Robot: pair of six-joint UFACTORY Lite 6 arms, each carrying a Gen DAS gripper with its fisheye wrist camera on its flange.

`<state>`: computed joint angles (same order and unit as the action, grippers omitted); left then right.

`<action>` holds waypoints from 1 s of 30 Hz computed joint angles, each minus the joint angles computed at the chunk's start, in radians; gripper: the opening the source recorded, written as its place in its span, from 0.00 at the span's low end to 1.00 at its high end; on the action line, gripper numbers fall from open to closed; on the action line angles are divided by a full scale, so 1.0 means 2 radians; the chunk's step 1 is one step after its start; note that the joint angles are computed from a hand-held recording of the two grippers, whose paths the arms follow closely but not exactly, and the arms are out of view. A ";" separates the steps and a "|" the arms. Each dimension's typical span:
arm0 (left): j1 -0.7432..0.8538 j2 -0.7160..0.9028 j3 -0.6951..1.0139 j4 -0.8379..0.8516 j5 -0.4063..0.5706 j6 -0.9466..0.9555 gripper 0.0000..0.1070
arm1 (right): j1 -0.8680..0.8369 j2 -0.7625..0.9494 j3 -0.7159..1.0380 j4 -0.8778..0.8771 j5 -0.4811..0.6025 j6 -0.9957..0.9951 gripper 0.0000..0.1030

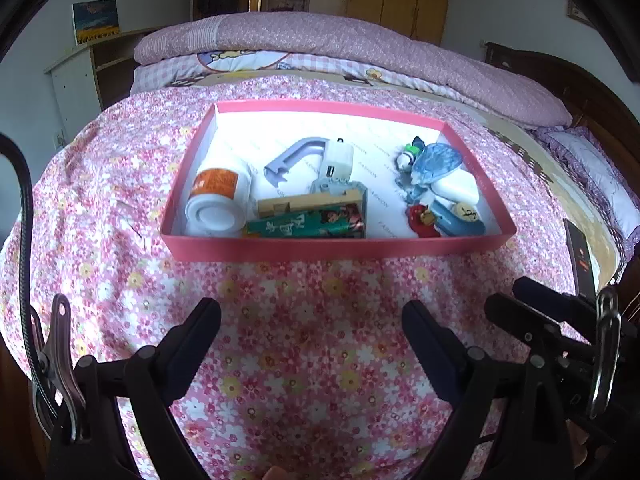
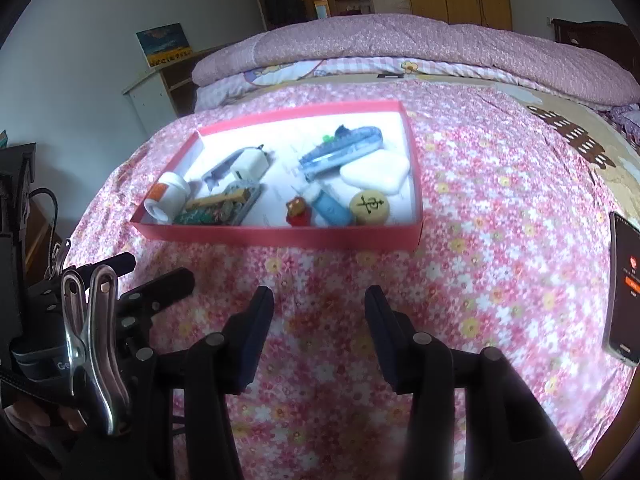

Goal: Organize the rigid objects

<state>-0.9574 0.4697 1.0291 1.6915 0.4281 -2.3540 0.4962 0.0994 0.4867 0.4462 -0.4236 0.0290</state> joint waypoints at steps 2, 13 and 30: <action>0.001 0.005 0.002 0.003 -0.002 -0.005 0.89 | 0.001 0.006 0.000 -0.004 -0.002 0.006 0.47; 0.005 0.040 0.020 0.000 -0.012 -0.005 0.88 | -0.007 0.055 0.010 -0.036 -0.016 0.052 0.47; -0.004 0.061 0.032 -0.012 0.002 0.000 0.88 | 0.010 0.067 0.008 -0.003 -0.042 0.034 0.51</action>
